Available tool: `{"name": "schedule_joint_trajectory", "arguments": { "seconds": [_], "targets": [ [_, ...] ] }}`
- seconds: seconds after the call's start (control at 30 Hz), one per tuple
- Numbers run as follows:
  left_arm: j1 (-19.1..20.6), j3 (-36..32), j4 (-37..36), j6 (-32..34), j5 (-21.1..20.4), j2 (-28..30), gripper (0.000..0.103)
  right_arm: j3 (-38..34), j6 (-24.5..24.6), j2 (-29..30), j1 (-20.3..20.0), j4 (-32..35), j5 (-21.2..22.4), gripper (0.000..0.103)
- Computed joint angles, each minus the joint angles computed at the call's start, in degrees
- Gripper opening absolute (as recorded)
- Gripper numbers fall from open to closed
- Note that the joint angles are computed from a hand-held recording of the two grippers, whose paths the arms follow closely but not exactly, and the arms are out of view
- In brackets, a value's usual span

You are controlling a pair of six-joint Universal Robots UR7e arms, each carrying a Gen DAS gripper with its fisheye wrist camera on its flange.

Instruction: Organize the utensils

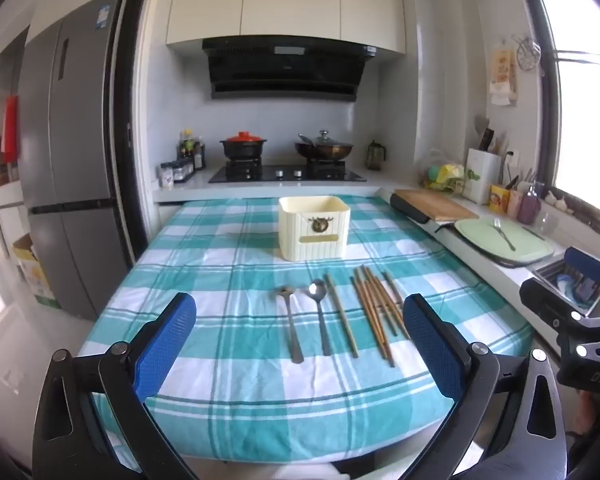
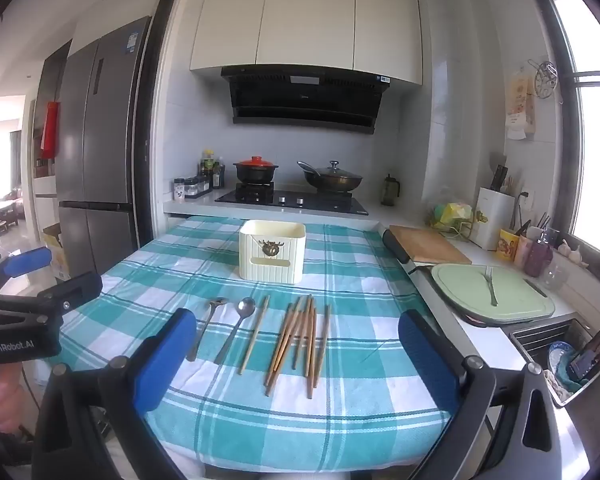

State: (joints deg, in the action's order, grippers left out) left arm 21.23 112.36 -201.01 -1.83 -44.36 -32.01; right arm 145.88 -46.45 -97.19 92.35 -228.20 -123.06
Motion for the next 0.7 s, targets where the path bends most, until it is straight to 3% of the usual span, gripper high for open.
{"name": "schedule_joint_trajectory", "arguments": {
  "seconds": [0.2,0.4,0.7],
  "targets": [
    [-0.36,0.05,2.31,-2.84,0.40,-0.31,0.103,0.31,0.34,-0.37,-0.55,0.12,0.86,0.103],
    [-0.14,1.35,1.07,-2.40,-0.43,-0.98,0.103,0.36,-0.11,1.30,-0.20,-1.59,0.76,0.103],
    [0.29,-0.67,1.76,-1.41,-0.69,0.04,0.103,0.47,0.45,-0.74,-1.04,0.63,1.77,0.103]
  ]
}}
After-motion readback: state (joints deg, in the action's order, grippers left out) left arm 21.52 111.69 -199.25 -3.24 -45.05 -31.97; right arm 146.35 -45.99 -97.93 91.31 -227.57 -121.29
